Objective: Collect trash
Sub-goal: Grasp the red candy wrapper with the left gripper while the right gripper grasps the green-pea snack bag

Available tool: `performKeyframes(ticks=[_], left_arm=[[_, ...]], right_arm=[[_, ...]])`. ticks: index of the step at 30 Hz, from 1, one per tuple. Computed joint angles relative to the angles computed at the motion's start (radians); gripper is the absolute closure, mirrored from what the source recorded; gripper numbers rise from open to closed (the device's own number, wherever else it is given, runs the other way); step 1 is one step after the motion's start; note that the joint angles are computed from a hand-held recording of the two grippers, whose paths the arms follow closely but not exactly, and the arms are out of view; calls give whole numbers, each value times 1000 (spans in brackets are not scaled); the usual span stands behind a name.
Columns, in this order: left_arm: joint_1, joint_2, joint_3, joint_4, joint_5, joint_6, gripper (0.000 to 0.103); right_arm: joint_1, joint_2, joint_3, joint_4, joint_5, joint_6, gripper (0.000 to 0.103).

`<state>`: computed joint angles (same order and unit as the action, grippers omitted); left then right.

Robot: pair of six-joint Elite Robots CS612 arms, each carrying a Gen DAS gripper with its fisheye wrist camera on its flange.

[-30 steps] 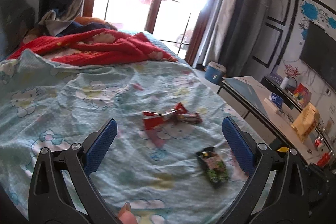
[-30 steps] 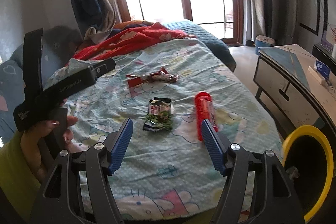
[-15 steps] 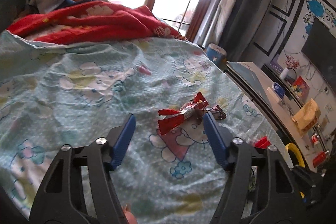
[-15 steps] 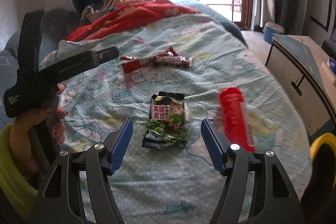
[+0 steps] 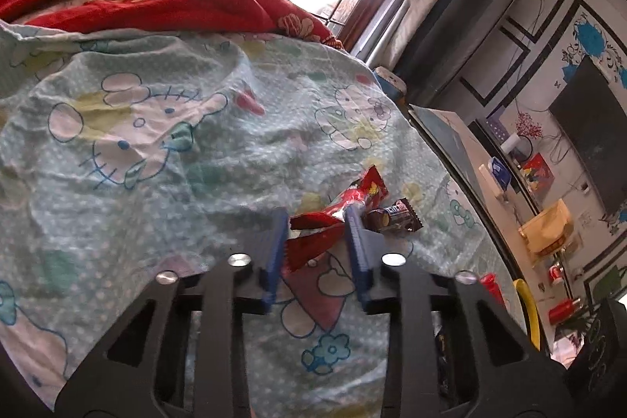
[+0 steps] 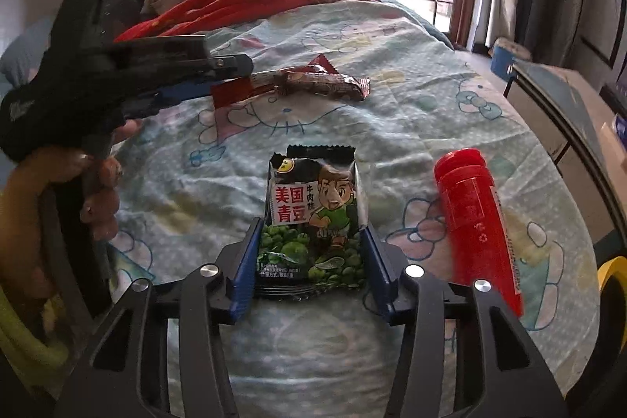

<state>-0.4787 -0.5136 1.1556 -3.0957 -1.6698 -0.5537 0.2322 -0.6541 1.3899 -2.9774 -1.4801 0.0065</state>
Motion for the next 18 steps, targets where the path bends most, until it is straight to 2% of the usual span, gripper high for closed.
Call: performKeyframes(ticks=[3,6,18], left_arm=[[2,-4,9,3,-15,-13,98],[1,-8,21,2,-20,-13,101],[-11,-81,164,-93,7,-1,103]], right_arm=[[2,-5,15,-18,1,-3,65],[4,-13,33,-35,2,-12,71],[17,-59,118,-62,86,-74,80]])
